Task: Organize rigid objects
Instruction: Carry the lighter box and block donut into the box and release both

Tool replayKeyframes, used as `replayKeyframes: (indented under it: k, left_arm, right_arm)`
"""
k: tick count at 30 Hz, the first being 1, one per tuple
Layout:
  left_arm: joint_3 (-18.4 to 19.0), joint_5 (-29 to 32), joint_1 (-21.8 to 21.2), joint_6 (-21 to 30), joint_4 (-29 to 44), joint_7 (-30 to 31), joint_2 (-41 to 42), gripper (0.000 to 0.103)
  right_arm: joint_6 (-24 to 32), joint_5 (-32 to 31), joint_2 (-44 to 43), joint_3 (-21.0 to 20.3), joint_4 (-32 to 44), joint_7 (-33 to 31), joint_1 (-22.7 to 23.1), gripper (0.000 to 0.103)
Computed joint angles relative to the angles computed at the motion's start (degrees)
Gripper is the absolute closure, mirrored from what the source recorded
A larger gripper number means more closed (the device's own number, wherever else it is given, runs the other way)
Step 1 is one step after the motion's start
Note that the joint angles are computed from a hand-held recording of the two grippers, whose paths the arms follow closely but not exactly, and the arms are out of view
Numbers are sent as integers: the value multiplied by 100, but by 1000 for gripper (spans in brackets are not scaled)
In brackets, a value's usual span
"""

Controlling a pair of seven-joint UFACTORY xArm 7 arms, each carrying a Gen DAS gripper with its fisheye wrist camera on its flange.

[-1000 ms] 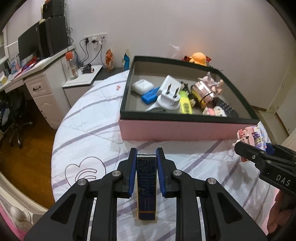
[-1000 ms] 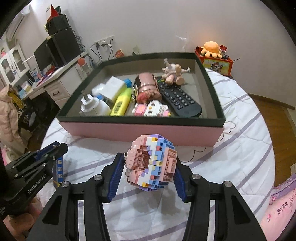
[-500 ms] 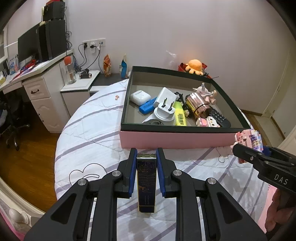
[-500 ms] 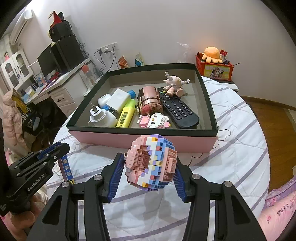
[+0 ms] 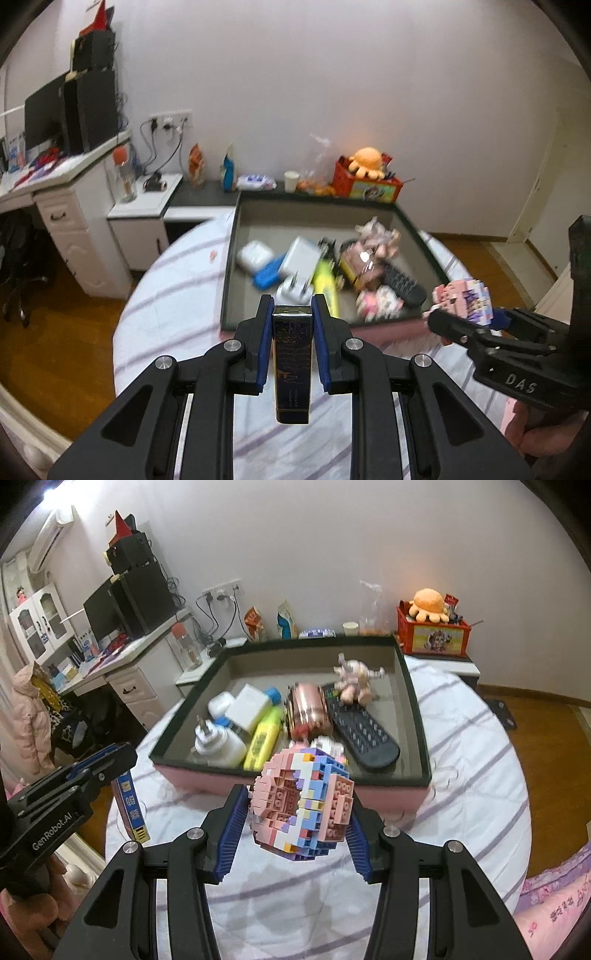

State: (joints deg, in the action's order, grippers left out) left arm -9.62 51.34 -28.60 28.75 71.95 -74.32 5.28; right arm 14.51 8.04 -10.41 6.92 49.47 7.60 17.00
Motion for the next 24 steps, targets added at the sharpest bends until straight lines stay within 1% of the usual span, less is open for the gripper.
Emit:
replayKeyframes:
  k: [2, 6, 8, 13, 17, 21, 24]
  left_arm:
    - [25, 35, 11, -22, 281, 132, 129, 83]
    - [174, -196, 3, -139, 975, 600, 587, 83]
    - [266, -464, -15, -199, 1352, 919, 894, 83]
    - [448, -1198, -71, -91, 2505, 1735, 1866, 83]
    - [511, -1776, -120, 44, 3192, 2296, 2497, 83]
    - [583, -2280, -199, 149, 3584, 2721, 2918, 83]
    - [692, -2584, -295, 231, 3797, 2962, 3124, 83]
  right_arm:
    - [-3, -67, 108, -15, 227, -24, -42, 52]
    - [54, -70, 471, -65, 801, -186, -105, 52]
    - [134, 23, 776, -86, 1169, -299, -145, 52]
    - [390, -315, 1523, -69, 1970, -154, -287, 52]
    - [642, -493, 2009, -75, 2389, -57, -337, 52]
    - [782, -461, 2280, -63, 2568, -70, -393, 52]
    - [933, -589, 2425, -115, 2708, 22, -372, 51]
